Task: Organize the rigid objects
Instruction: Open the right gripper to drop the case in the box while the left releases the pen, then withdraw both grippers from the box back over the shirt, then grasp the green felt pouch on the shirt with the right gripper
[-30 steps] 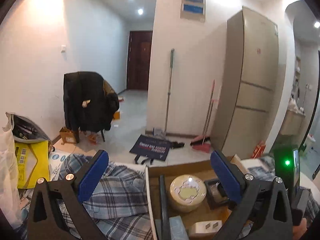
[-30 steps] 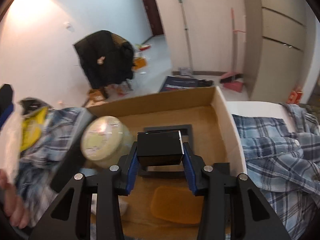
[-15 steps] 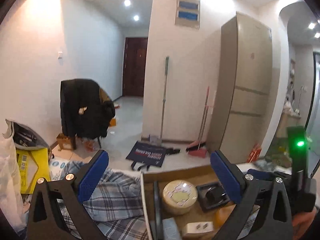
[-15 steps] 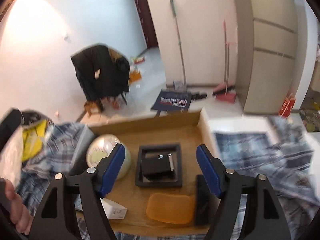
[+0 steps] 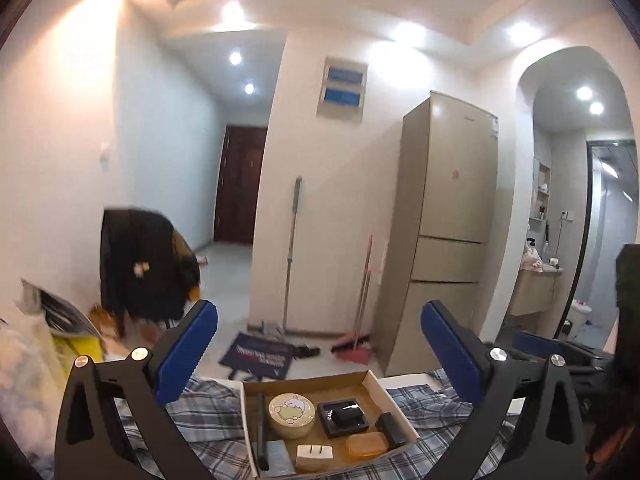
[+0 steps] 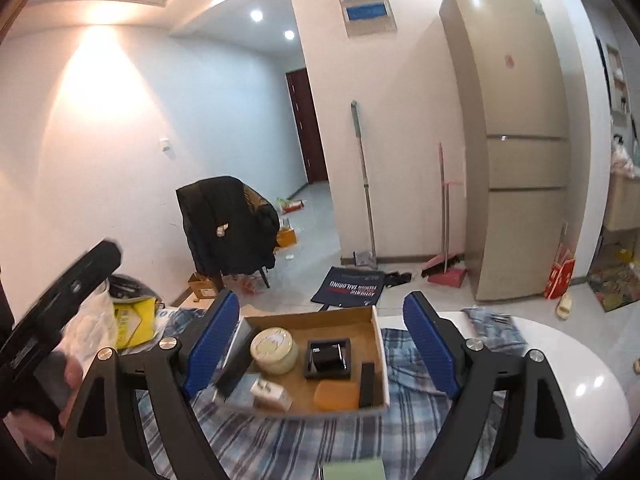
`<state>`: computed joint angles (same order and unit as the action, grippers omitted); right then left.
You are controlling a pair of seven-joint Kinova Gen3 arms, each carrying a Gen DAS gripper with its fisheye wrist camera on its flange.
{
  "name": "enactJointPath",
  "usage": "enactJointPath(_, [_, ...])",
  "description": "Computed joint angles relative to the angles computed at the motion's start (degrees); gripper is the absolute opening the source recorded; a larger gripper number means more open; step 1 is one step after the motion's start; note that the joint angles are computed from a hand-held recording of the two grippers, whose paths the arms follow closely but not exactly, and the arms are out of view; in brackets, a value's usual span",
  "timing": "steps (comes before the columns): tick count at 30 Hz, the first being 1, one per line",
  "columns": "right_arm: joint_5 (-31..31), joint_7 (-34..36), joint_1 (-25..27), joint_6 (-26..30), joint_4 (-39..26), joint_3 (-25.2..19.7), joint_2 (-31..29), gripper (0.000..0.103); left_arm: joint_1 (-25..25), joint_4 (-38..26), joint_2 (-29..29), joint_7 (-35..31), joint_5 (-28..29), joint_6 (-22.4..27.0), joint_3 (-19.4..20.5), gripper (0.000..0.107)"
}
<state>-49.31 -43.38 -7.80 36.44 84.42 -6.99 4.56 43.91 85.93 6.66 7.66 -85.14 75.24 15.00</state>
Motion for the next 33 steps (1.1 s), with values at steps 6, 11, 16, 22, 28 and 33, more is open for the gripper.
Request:
enactJointPath(6, [1.44, 6.33, -2.92, -5.48, 12.82, 2.17, -8.55, 0.092, 8.09, 1.73, 1.93, 0.55, -7.23, 13.07, 2.36, 0.103])
enactJointPath(11, [-0.92, 2.95, -4.12, -2.62, 15.04, 6.27, -8.65, 0.092, 9.71, 4.76, 0.64, 3.94, -4.89, 13.45, 3.29, 0.103])
enactJointPath(16, [0.18, 1.97, -3.7, -3.08, 15.63, 6.08, -7.19, 0.092, 11.03, 7.45, 2.65, 5.41, -3.97, 16.91, 3.61, 0.103])
enactJointPath(22, [2.91, 0.41, -2.58, -1.67, 15.45, 4.95, -4.97, 0.092, 9.39, 11.5, 3.2, 12.03, -0.47, 12.87, 3.23, 0.103])
enactJointPath(28, [7.15, -2.75, -1.69, 0.81, 13.82, 3.41, -2.34, 0.092, 8.59, 13.84, 4.71, 13.88, 3.12, 11.44, 1.33, 0.103])
enactJointPath(33, [12.55, -7.53, -1.68, 1.89, 12.74, 2.02, 0.7, 0.092, 6.96, 15.19, 3.75, 15.11, 5.6, 7.91, 1.02, 0.103])
